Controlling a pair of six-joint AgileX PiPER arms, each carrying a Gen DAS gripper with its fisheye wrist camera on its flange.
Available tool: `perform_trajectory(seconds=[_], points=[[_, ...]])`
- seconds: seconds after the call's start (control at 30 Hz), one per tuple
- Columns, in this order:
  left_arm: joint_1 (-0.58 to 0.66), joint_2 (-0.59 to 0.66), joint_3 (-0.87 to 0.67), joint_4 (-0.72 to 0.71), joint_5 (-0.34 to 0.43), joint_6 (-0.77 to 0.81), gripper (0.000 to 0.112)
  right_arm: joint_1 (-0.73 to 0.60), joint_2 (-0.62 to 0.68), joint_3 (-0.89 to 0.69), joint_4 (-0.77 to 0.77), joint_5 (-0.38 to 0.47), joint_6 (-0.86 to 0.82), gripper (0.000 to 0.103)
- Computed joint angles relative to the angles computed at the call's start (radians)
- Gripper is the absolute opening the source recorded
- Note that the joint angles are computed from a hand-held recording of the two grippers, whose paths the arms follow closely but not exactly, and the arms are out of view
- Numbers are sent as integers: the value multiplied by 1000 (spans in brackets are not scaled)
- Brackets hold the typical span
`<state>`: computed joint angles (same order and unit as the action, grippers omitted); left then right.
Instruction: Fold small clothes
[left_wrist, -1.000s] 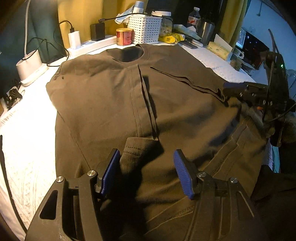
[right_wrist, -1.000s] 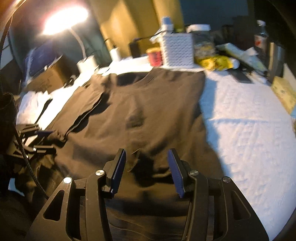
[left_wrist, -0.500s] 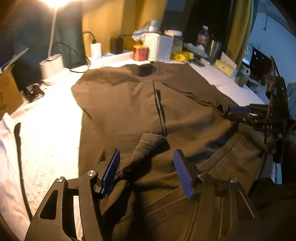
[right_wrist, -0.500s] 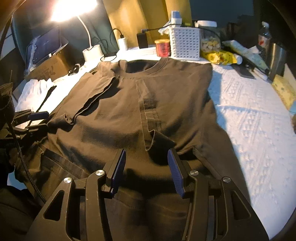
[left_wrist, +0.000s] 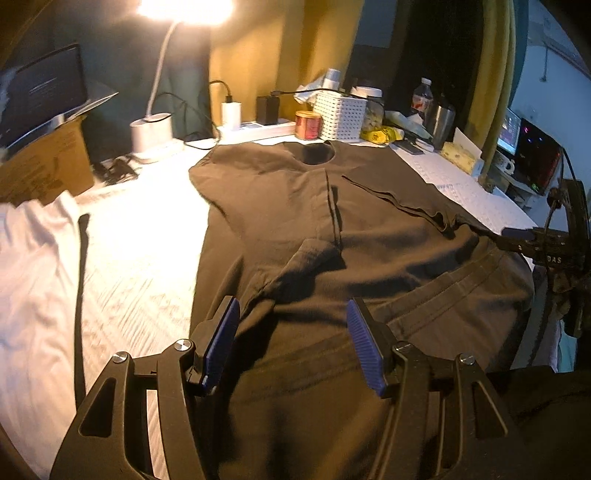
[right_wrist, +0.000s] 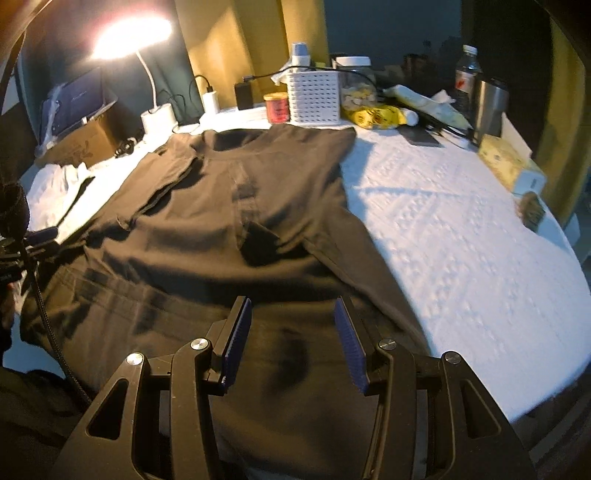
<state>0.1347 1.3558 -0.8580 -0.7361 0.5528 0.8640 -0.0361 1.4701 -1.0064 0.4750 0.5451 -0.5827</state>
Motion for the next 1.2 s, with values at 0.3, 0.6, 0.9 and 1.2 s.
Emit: perform_trajectory(seconds=[0.3,0.6,0.9,1.2], points=[[60,-88,123,59,-49,-48,60,-78,-50,99,-67,-40,34,50],[101,-133,164,160,-67,-122,60,-138,-24,130,-66,-77,27,50],[101,-152,188,187,-77,-93,59,-118,16,125,-13,-137,-32,45],[68,-106,189,267,-144,-180,19,-88,-16,146,45,-138,-128,9]])
